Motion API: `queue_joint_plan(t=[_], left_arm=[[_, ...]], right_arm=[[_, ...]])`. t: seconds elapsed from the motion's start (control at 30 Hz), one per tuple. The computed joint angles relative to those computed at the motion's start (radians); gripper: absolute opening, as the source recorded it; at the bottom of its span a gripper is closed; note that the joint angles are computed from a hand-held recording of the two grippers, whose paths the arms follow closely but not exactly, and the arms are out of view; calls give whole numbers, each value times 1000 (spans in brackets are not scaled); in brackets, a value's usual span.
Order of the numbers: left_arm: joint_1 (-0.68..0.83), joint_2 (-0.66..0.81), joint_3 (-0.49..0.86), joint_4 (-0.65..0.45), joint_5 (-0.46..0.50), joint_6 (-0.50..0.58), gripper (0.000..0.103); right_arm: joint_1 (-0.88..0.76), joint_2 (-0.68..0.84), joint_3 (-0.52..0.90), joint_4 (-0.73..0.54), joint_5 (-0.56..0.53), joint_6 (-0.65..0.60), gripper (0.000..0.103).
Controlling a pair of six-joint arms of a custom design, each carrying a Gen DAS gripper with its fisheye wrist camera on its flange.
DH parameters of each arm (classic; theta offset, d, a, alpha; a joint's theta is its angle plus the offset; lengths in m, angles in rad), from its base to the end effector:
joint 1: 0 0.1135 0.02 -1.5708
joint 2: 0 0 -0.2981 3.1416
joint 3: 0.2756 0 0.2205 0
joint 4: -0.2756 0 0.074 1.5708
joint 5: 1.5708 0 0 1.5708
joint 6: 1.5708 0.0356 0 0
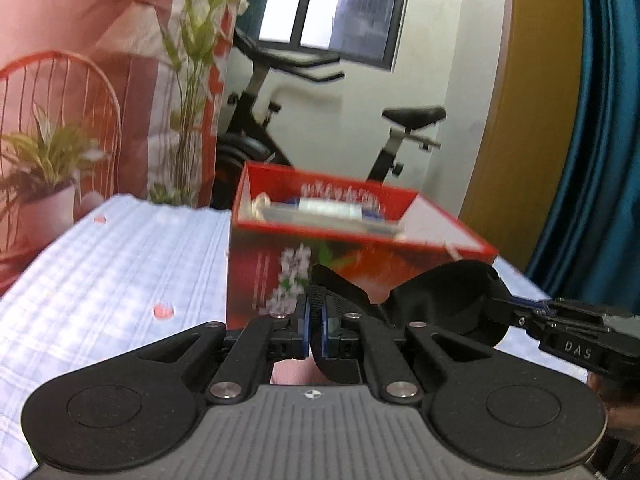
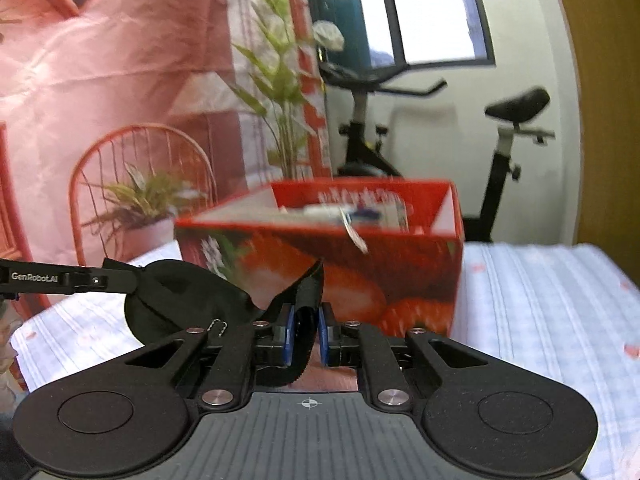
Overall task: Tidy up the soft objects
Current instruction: 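Lift the black eye mask with both tools and carry it over the box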
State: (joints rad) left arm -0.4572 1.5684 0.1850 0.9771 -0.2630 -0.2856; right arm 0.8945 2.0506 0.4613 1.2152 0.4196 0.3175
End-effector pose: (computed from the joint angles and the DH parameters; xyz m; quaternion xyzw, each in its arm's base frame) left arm 0.1991 -0.0876 0.1715 -0.0009 0.8311 -0.0958 0.5477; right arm 0.2071 0.2349 0.1258 -0.1175 0.8081 0.1724 0.5508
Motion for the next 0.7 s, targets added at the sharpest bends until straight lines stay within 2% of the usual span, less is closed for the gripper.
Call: queue_joint_plan(t=[0.17,0.27,0.37,0.43,0.57,0.7], left_arm=[[13,-111,62,-95,-6,34,6],[21,-145,122,-139,-9,72,6],[-9,-143,198,-171,-101,161,6],[-10,-117,255,-181,-117,201,6],[31,-34,417,-291,-72,188,6],[83,53,572,-458,24,140,6]], right_arm=[[13,-82,0,-9,35,-31,11],[-10,-131,24,-34,21,-42,11],[-41,-181,79,-110,0,-47,11],[-65,-205,130,-174,-16,-53,11],[-120,-228,259,-326,-54,-42,11],[-192,-191,431,-532,-135,7,11]])
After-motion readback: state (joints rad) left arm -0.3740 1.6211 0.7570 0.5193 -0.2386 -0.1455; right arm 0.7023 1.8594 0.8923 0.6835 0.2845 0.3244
